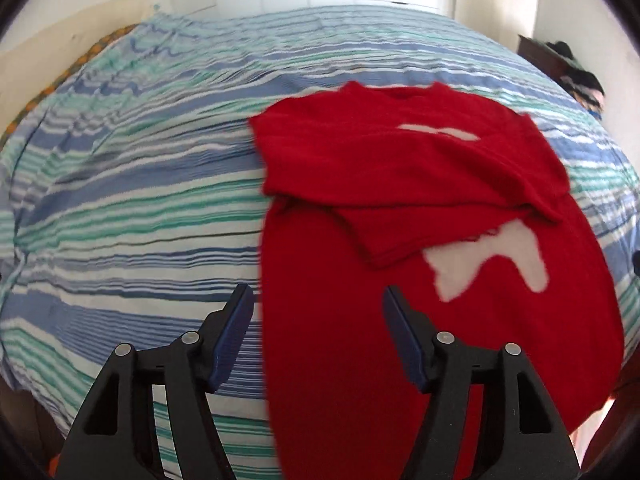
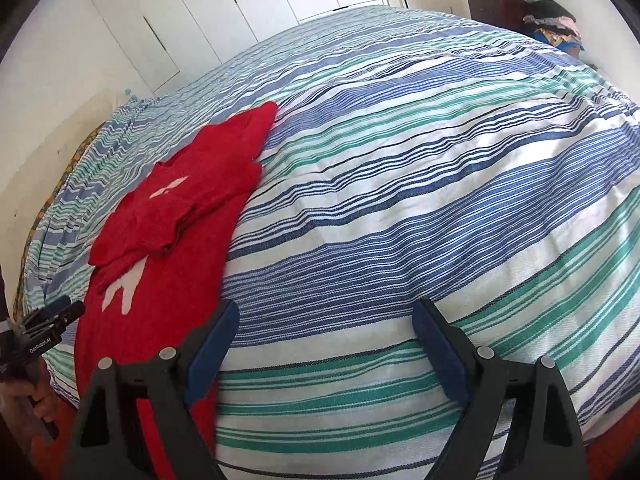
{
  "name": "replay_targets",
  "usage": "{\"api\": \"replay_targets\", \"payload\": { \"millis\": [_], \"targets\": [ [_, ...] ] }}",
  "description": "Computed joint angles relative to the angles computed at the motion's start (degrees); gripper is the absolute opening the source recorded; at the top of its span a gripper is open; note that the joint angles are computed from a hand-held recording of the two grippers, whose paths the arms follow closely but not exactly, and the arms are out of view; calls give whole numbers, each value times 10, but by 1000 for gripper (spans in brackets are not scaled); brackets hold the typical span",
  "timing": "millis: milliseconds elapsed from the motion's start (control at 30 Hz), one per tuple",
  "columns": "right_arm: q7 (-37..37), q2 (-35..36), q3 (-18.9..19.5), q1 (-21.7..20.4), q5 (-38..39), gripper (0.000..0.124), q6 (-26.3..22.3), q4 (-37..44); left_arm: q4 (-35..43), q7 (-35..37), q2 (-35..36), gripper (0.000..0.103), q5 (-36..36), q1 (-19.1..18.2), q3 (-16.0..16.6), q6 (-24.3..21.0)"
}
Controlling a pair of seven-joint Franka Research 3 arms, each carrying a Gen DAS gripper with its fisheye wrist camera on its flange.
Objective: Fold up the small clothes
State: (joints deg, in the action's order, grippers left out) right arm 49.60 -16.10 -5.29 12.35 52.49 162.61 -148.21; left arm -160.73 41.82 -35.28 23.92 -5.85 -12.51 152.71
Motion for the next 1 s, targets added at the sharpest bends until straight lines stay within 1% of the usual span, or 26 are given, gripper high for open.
{"api": "replay_targets", "payload": {
  "millis": [33, 67, 100, 133, 167, 200, 233, 267, 300, 367, 400, 433, 467, 500, 533, 567, 600, 633, 700, 767, 833, 867, 900, 933, 967, 1000],
  "targets": [
    [-1, -13, -3, 4, 12, 84, -7, 2, -8, 7, -2, 61, -7, 6, 22, 7],
    [-21, -24, -16, 18, 42, 84, -28, 11, -12, 20, 0, 61, -11, 10, 39, 20],
    [-37, -29, -27, 29, 71, 84, -64, 25, -11, 28, 11, 61, -5, 22, 40, 36],
    [-47, -21, -37, 37, 95, 84, -117, 47, -3, 35, 28, 61, 7, 34, 33, 47],
    [-47, -2, -44, 40, 113, 84, -178, 76, 10, 37, 50, 61, 21, 49, 22, 52],
    [-42, 25, -45, 43, 129, 84, -230, 106, 26, 31, 73, 59, 37, 64, 8, 53],
    [-32, 56, -40, 43, 139, 81, -259, 136, 38, 28, 92, 58, 45, 71, 4, 54],
    [-21, 84, -27, 43, 143, 79, -257, 160, 52, 22, 113, 55, 51, 77, 1, 57],
    [-14, 110, -12, 42, 140, 78, -241, 183, 63, 19, 128, 52, 55, 79, 3, 59],
    [-4, 161, 15, 39, 121, 72, -204, 229, 82, -3, 152, 52, 79, 91, -5, 56],
    [10, 190, 24, 34, 106, 72, -204, 256, 90, -17, 162, 51, 94, 97, -8, 56],
    [34, 219, 30, 28, 81, 71, -219, 284, 96, -28, 171, 51, 104, 100, -6, 58],
    [64, 247, 35, 22, 48, 62, -241, 312, 100, -36, 179, 47, 110, 101, -3, 61],
    [88, 268, 40, 18, 15, 53, -258, 333, 99, -32, 182, 31, 104, 95, 9, 67],
    [104, 280, 44, 16, -18, 22, -264, 346, 93, -7, 184, 17, 73, 77, 33, 84],
    [114, 282, 48, 16, -50, 8, -257, 350, 84, 19, 182, 3, 35, 64, 50, 101],
    [105, 275, 54, 10, -55, 8, -246, 346, 76, 9, 173, 2, 38, 70, 48, 109],
    [85, 264, 63, 0, -40, 8, -232, 338, 67, 1, 164, 2, 44, 78, 42, 119],
    [74, 249, 72, -12, -42, 8, -202, 328, 55, 5, 156, 2, 33, 78, 44, 125],
    [91, 252, 74, -15, -83, 8, -193, 330, 45, 4, 149, 2, 26, 80, 41, 131],
    [110, 263, 75, -17, -116, 8, -191, 335, 43, -4, 143, 6, 23, 85, 33, 127],
    [112, 269, 77, -21, -118, 8, -194, 338, 44, -3, 142, 9, 22, 85, 32, 126],
    [112, 272, 81, -23, -117, 8, -196, 338, 46, 0, 142, 15, 25, 85, 29, 123],
    [110, 273, 84, -25, -113, 8, -195, 337, 53, -4, 145, 19, 41, 95, 16, 118],
    [107, 273, 87, -27, -107, 8, -192, 336, 62, -15, 151, 32, 65, 108, 0, 111],
    [106, 273, 90, -28, -101, 9, -190, 334, 74, -31, 159, 42, 96, 123, -17, 102]
  ]
}}
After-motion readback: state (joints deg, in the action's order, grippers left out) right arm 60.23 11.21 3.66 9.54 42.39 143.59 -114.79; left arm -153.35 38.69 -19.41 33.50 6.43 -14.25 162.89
